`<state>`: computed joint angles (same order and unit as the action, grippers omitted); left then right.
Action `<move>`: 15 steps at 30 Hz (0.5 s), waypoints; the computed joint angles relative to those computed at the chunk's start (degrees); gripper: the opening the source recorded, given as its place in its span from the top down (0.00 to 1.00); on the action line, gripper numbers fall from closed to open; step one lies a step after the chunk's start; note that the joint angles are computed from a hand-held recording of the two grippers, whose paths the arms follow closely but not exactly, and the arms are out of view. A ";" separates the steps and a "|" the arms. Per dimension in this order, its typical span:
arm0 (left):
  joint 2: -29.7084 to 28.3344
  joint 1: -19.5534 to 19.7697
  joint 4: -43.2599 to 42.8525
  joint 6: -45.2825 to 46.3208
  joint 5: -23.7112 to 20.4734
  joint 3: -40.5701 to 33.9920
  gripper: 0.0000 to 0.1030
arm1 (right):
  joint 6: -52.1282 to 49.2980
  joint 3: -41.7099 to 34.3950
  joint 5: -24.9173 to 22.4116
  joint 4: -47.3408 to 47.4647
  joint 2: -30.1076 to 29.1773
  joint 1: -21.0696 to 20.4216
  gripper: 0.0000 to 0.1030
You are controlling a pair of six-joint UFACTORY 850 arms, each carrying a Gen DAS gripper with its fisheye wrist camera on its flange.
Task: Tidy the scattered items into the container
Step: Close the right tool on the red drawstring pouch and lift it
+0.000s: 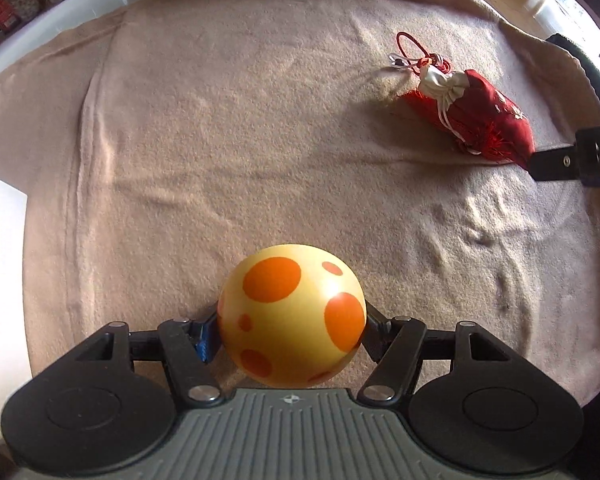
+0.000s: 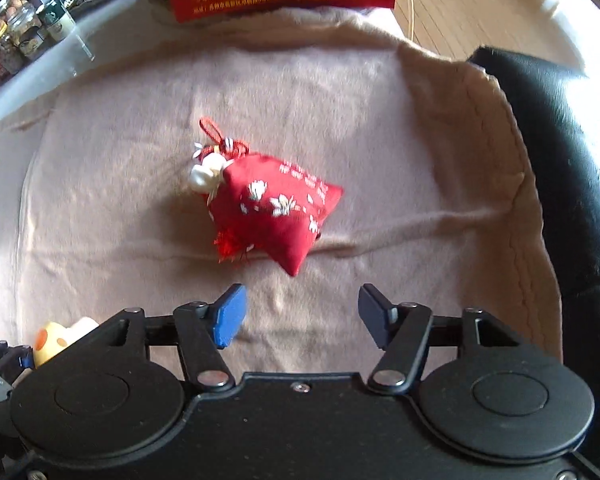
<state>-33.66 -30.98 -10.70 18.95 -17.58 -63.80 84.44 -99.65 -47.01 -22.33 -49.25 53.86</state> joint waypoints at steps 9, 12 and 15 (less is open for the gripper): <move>-1.65 0.11 -0.55 -0.14 0.48 -1.89 0.35 | -20.77 -10.80 -5.11 -2.36 -8.16 -1.09 0.39; -1.92 0.37 -1.93 0.99 -0.11 -2.33 0.35 | -25.00 -13.08 -5.22 -0.30 -10.21 -1.70 0.39; -2.23 0.71 -3.53 1.95 -1.03 -2.82 0.35 | -27.37 -15.22 -6.80 0.72 -11.89 -2.01 0.37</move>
<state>-35.89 -30.27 -14.22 20.90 -18.60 -66.62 57.07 -114.87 -53.81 -21.61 -61.13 51.84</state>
